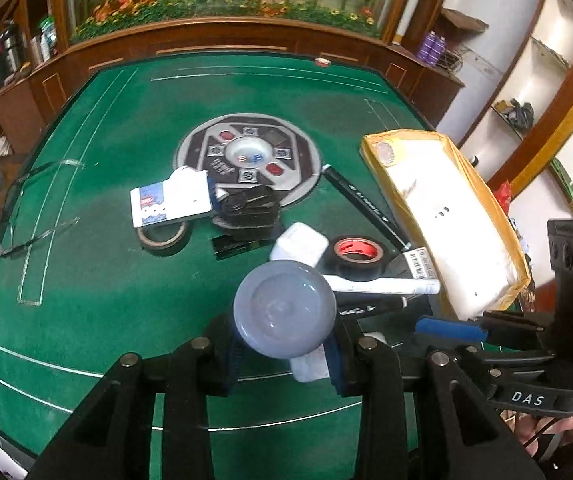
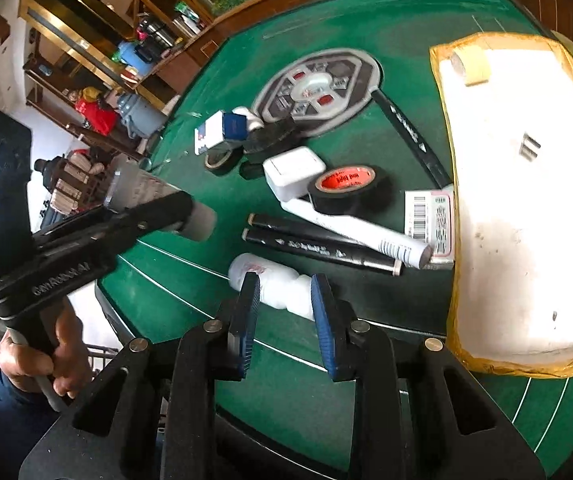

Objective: Organize rigid objects
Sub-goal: 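Lift both white bottles and carry them toward the yellow-edged box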

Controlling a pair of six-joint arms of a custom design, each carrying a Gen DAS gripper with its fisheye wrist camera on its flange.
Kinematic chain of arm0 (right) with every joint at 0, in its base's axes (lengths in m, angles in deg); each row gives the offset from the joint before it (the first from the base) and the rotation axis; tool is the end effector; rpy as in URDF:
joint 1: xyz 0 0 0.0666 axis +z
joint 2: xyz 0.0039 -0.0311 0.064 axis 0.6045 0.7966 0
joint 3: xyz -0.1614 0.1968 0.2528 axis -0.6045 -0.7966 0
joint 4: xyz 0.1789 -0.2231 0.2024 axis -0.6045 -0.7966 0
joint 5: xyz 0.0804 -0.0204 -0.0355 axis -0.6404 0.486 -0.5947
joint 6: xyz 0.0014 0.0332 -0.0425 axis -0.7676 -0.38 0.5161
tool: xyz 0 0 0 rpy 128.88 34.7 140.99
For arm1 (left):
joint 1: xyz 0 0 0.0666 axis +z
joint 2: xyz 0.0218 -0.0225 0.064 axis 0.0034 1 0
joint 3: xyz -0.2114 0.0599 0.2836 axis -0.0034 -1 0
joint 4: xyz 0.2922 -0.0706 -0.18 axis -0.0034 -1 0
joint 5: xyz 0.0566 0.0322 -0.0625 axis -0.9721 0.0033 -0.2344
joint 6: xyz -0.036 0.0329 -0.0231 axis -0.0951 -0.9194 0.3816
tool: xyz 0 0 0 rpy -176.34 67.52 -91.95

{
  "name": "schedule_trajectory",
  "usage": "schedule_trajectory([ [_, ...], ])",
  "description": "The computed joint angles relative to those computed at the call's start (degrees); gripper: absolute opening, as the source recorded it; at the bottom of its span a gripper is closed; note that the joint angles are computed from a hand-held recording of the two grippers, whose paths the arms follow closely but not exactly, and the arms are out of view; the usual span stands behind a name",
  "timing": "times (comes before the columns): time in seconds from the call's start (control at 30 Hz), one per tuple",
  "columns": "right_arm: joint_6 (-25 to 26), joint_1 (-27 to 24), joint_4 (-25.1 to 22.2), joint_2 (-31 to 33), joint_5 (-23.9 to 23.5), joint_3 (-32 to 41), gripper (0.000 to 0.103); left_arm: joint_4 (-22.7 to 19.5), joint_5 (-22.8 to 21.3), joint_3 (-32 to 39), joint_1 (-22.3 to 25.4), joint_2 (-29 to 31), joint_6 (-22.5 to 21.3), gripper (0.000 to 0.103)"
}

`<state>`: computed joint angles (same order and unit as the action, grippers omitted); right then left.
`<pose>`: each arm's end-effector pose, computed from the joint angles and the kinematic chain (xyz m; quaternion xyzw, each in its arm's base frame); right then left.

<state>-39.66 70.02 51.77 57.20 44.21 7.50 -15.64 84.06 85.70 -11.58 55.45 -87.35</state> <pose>0.4202 0.2748 0.3093 0.0584 0.9410 0.2386 0.2327 0.5161 -0.1188 0.3622 0.2211 0.9339 -0.1475 0.2390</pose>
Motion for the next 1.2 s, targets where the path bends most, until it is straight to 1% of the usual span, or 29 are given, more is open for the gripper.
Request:
schedule_trajectory([
  [0.13,1.5,0.8,-1.6,2.1,-1.3,1.8,0.027,0.1,0.0,-0.1,1.1,0.1,0.8,0.034],
  [0.2,4.4,1.8,-3.9,4.1,-1.3,4.5,0.027,0.2,0.2,-0.4,1.8,-0.1,0.9,0.034],
  [0.23,6.2,2.3,-5.4,5.1,-0.8,6.0,0.027,0.3,0.3,-0.6,2.1,-0.2,0.9,0.034],
  [0.27,9.4,3.0,-7.7,6.5,0.2,8.4,0.027,0.4,0.3,-0.8,2.4,-0.3,0.9,0.034],
  [0.3,11.8,3.5,-8.2,7.2,1.0,9.6,0.027,0.4,0.2,-0.9,2.6,-0.4,0.8,0.034],
  [0.4,20.8,5.0,-13.0,10.0,6.8,15.1,0.027,0.3,0.2,-1.2,3.5,-0.4,0.9,0.034],
  [0.47,25.0,5.1,-14.1,11.0,7.9,17.4,0.028,0.4,0.4,-1.3,4.0,-0.4,1.2,0.034],
  [0.5,27.6,4.9,-14.4,11.9,7.6,18.6,0.036,0.5,0.5,-1.3,4.2,-0.4,1.4,0.034],
  [0.53,29.1,4.7,-14.7,12.5,6.8,19.2,0.048,0.7,0.5,-1.5,4.5,-0.5,1.5,0.034],
  [0.57,30.6,4.3,-15.5,13.5,5.4,20.2,0.051,0.8,0.5,-1.6,4.6,-0.5,1.6,0.034],
  [0.63,33.9,3.6,-17.6,15.6,3.0,21.9,0.051,0.8,0.5,-1.8,4.9,-0.5,1.5,0.034],
  [0.7,36.6,3.1,-20.0,17.2,3.1,23.3,0.052,0.9,0.6,-2.0,5.2,-0.5,1.4,0.034],
  [0.73,37.5,3.0,-20.1,17.2,3.1,23.2,0.051,0.9,0.6,-2.1,5.4,-0.6,1.4,0.034],
  [0.8,36.0,2.6,-20.7,17.5,2.0,23.1,0.050,1.0,0.5,-2.1,5.6,-0.4,1.6,0.034],
  [0.83,35.2,2.6,-20.7,17.6,1.3,23.0,0.046,0.9,0.4,-2.1,5.7,-0.3,1.7,0.034],
  [0.87,34.7,2.9,-20.3,17.7,1.3,22.8,0.045,0.7,0.3,-1.9,5.7,0.0,1.9,0.034],
  [0.97,34.2,4.2,-21.9,20.1,2.9,25.0,0.046,0.5,0.1,-1.4,5.4,0.5,2.1,0.034],
  [1.0,33.3,4.7,-20.6,20.5,5.1,25.0,0.045,0.4,0.1,-1.4,5.3,0.6,2.1,0.034],
  [1.03,32.3,4.9,-19.4,20.5,5.5,24.6,0.041,0.4,0.1,-1.3,5.1,0.6,1.9,0.034],
  [1.07,30.5,4.8,-18.4,20.2,5.0,24.0,0.038,0.5,0.1,-1.3,4.9,0.6,1.7,0.034],
  [1.13,27.2,4.3,-15.4,18.4,2.6,21.4,0.037,0.4,0.2,-1.1,4.6,0.6,1.3,0.034],
  [1.17,25.4,3.9,-13.0,16.6,1.1,18.9,0.037,0.4,0.4,-1.0,4.3,0.7,1.1,0.034],
  [1.2,24.3,3.7,-12.2,15.5,0.9,17.7,0.036,0.1,0.5,-0.8,4.1,0.8,0.9,0.034],
])
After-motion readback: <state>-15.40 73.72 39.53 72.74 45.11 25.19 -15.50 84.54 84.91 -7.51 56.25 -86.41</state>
